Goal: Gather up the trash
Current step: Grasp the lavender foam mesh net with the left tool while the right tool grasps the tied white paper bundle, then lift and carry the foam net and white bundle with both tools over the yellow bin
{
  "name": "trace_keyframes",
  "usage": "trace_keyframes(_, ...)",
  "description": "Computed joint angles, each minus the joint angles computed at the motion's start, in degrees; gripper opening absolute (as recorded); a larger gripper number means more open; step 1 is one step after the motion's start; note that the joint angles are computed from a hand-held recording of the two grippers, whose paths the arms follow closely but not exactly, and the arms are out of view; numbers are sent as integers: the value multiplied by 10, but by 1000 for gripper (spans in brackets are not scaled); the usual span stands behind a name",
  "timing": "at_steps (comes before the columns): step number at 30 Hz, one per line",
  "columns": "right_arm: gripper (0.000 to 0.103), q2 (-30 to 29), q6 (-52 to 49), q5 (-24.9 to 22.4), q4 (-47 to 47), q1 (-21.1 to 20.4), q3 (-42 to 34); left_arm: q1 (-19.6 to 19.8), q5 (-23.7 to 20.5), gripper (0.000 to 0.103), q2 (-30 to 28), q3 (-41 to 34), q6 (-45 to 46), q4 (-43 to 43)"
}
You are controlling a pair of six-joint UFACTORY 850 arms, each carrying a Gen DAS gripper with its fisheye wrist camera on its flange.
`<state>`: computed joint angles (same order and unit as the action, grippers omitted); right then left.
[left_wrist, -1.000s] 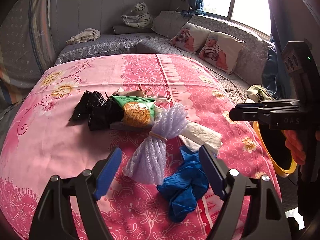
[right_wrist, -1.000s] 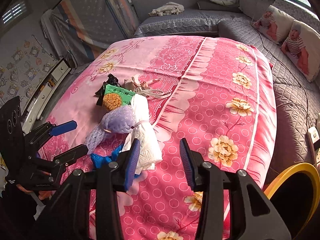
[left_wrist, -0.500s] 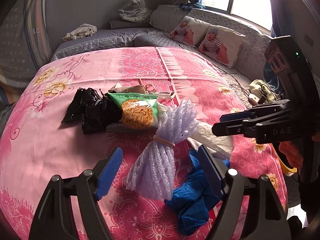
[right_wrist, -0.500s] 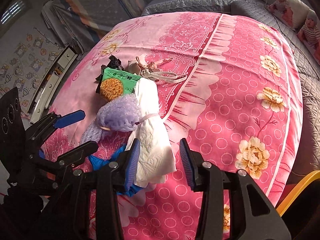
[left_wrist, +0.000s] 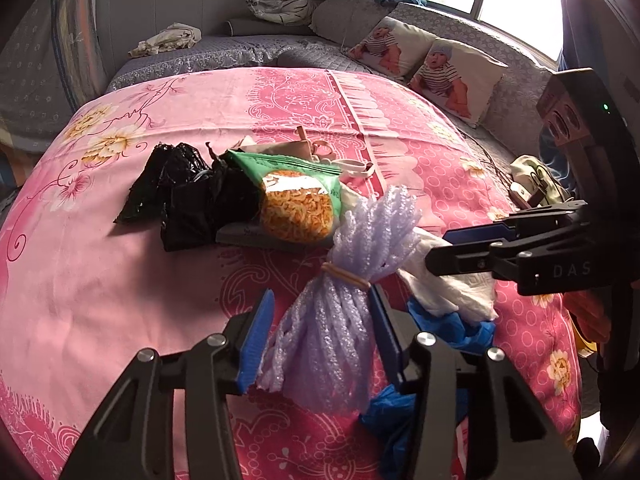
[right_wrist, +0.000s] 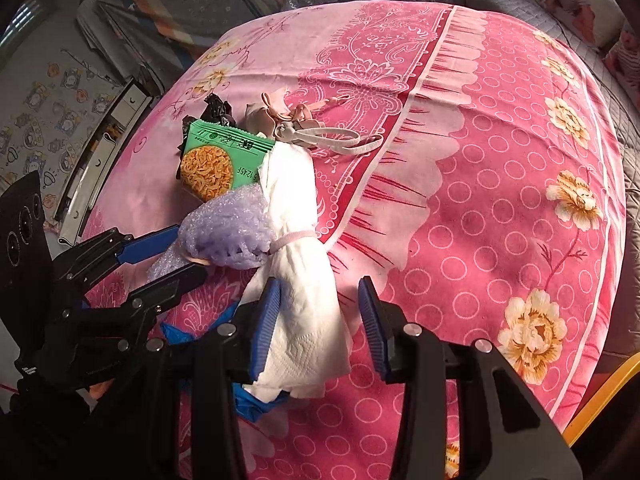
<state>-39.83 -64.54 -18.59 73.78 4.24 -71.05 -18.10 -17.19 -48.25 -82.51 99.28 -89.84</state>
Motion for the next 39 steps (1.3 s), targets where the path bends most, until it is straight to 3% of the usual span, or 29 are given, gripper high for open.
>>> trace_keyframes(5,32,-4,18,1,-19,2,-5,-2,1,33,-1,-2,0,-1)
trace_keyframes(13,21,-2,41,19,-55,14,-5,1,-1,32,2,2,-29,17)
trace_keyframes(19,15,8,15,28,-30,14,8,5,-4,32,10,11,-13,-5)
trace_keyframes(39,12,69,-111,66,101,14,71,26,-17,31,68,81,121,-150)
